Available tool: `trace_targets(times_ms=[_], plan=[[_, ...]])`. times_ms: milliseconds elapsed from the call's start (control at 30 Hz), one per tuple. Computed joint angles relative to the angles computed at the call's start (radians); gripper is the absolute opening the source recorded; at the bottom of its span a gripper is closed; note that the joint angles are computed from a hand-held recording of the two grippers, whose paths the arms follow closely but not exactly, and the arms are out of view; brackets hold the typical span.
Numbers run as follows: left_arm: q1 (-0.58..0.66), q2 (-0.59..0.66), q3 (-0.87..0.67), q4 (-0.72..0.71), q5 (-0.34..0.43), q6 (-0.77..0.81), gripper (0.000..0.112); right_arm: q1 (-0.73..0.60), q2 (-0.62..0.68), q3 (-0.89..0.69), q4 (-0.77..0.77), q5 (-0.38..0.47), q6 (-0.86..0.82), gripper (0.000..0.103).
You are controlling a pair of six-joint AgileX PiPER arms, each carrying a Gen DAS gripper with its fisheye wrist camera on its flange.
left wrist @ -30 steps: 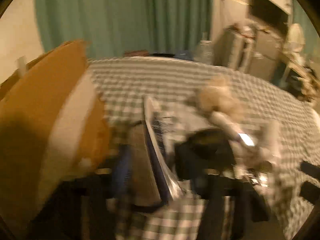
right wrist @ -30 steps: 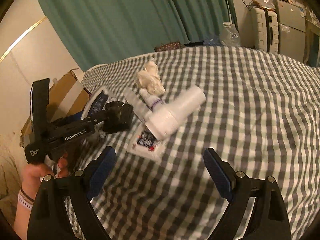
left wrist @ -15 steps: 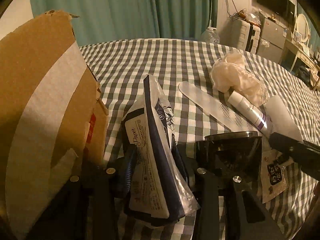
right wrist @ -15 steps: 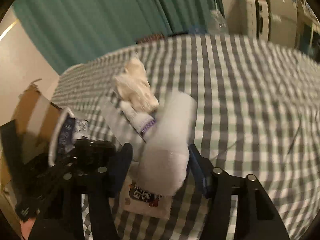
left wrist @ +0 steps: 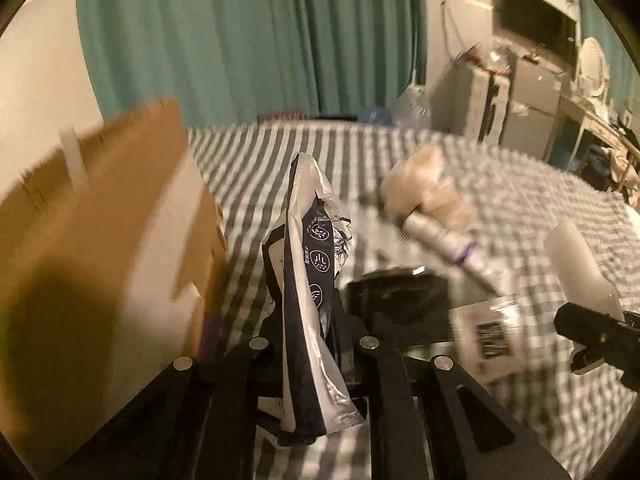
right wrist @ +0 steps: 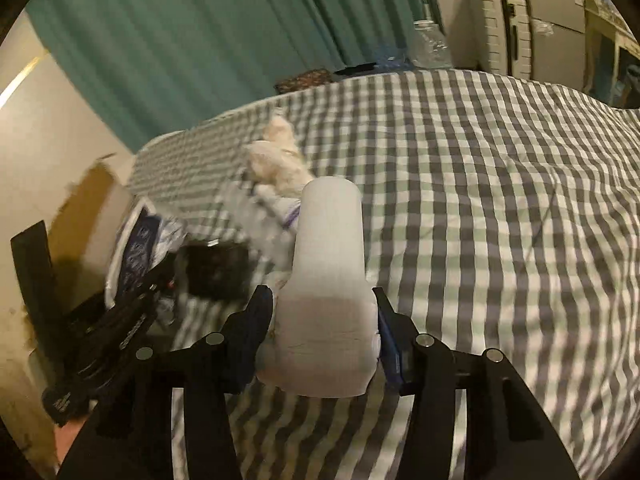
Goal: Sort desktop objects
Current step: 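Grasp the white spray bottle with the right tool while the left tool grasps the white-black packet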
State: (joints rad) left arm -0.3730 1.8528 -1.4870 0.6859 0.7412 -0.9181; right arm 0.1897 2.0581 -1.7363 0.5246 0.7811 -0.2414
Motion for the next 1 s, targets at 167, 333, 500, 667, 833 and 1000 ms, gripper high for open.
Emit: trace_targets(times_ms=[167,333,500,667,833,1000], plan=[[-0.050,-0.136,0.020,-0.051,0.015,0.015,0.013,-0.007,-0.176,0.105,-0.008,0.020,-0.015,0.049],[-0.081,-0.254,-0.013,-0.103,0.097,0.084,0.013,0.033,-0.332,0.101,-0.109,0.070,0.048,0.049],[-0.046,-0.353,-0.062,-0.231,0.192,0.253,0.013,0.116,-0.441,0.056,-0.217,0.115,0.141,0.049],[-0.009,-0.439,-0.143,-0.222,0.362,0.397,0.013,0.243,-0.527,-0.001,-0.330,0.157,0.263,0.049],[0.119,-0.515,-0.239,-0.245,0.439,0.525,0.013,0.393,-0.473,-0.199,-0.450,0.260,0.352,0.049],[0.316,-0.544,-0.229,-0.343,0.401,0.641,0.013,0.506,-0.331,-0.446,-0.486,0.355,0.386,0.049]])
